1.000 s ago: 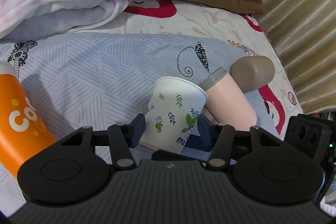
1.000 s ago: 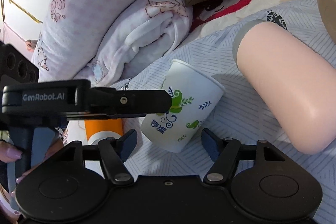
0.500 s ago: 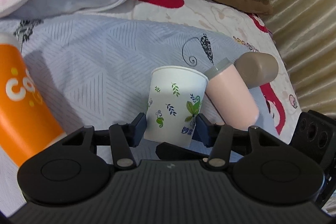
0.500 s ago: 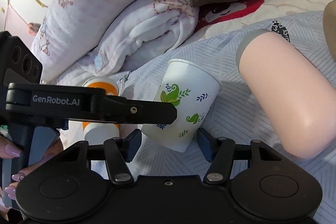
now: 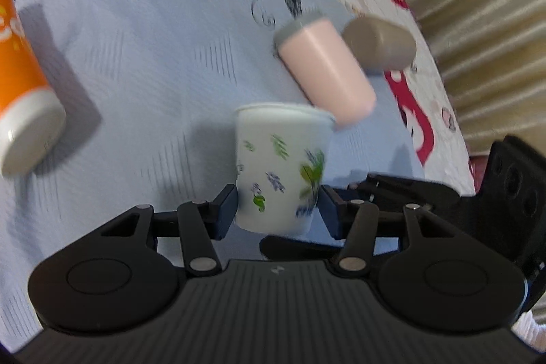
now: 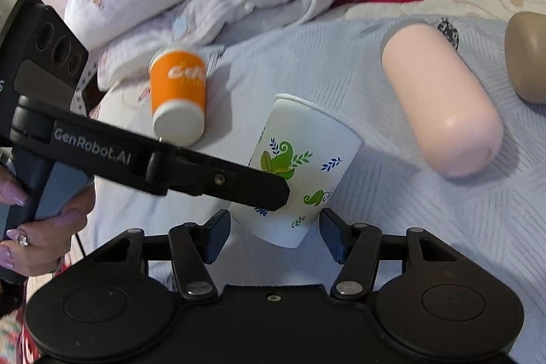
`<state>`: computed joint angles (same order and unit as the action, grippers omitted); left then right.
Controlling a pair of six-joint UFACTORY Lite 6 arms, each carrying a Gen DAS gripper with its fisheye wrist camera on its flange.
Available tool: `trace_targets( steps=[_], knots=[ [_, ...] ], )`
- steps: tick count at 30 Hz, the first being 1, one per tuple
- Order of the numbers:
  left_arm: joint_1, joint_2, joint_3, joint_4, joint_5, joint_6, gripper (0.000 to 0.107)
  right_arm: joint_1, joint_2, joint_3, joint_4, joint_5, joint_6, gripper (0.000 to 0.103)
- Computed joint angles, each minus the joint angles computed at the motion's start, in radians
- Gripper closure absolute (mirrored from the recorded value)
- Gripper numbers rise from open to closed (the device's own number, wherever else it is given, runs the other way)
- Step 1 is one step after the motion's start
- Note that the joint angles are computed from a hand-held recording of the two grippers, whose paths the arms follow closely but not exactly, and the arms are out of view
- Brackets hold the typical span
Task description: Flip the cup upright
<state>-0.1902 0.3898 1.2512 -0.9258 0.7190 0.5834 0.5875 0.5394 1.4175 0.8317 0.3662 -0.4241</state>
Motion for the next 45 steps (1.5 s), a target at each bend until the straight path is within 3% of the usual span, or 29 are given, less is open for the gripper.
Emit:
trace_targets(
  steps=[6, 13, 18, 27, 29, 30, 39, 45],
  knots=[
    [0.003, 0.047, 0.021, -0.019, 0.11, -0.049, 0.056, 0.005, -0.08, -0.056, -0.141, 0.073, 0.077, 0.037],
    [-0.006, 0.006, 0.013, 0.01, 0.07, 0.01, 0.051, -0.057, -0.138, -0.128, -0.031, 0.115, -0.049, 0.028],
    [0.009, 0.012, 0.032, 0.014, 0.077, 0.041, 0.049, -0.11, -0.13, -0.141, 0.185, 0.16, -0.237, 0.018],
    [-0.003, 0.09, 0.11, -0.022, 0.08, 0.066, 0.049, -0.131, -0.07, -0.125, 0.289, 0.101, -0.305, 0.018],
    [-0.014, 0.1, 0.124, -0.024, 0.083, 0.066, 0.049, -0.137, -0.073, -0.14, 0.33, 0.101, -0.357, 0.03],
    [-0.019, 0.099, 0.121, -0.026, 0.08, 0.071, 0.049, -0.135, -0.072, -0.139, 0.334, 0.101, -0.364, 0.031],
    [-0.065, -0.037, -0.021, -0.032, -0.057, 0.133, 0.053, -0.073, -0.112, -0.165, 0.312, 0.007, -0.389, 0.032],
    [-0.097, -0.202, -0.164, -0.053, -0.196, 0.204, 0.053, 0.013, -0.176, -0.23, 0.5, -0.154, -0.648, 0.032]
  ],
)
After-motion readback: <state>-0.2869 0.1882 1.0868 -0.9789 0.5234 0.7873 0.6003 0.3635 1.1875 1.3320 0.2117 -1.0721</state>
